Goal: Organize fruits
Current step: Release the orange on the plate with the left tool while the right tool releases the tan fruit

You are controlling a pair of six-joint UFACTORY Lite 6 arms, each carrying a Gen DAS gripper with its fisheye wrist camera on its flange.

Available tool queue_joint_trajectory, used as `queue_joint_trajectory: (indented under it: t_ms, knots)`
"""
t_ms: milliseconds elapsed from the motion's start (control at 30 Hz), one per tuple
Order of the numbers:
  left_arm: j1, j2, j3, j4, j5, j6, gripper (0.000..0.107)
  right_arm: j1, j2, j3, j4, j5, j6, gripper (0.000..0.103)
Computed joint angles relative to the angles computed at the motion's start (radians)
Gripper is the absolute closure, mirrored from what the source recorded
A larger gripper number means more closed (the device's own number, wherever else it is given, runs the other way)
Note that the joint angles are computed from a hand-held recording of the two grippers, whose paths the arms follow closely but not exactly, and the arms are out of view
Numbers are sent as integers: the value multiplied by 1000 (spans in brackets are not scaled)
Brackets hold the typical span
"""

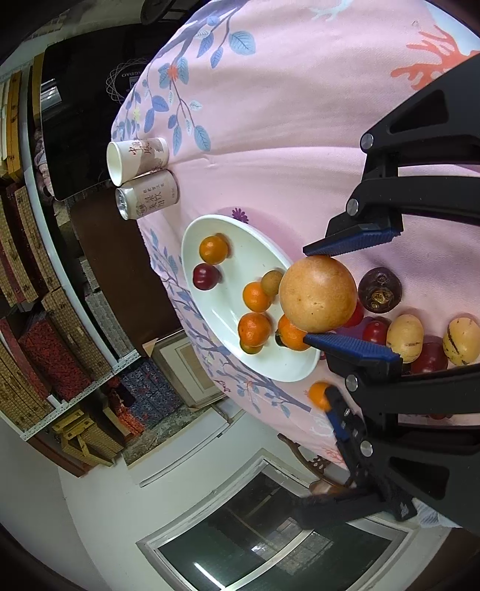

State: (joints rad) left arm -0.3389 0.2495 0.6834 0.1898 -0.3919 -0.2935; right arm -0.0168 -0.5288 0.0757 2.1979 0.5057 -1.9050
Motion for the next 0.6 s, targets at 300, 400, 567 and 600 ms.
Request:
queue_joint_trajectory:
  t_ms: [300,400,567,600]
  knots:
    - [-37,187,359,-311,171,265,71,179,331,299,320,-92,-265,61]
    - [-25,292,453,-228,193,167,70,157,516,417,351,-37,-277,59]
    - [-10,313,441,-281,143,225,45,88,578,426,312,35,-248,46]
    - [-6,303,426,-266,132,201,43,75,562,409,313,47,-243,45]
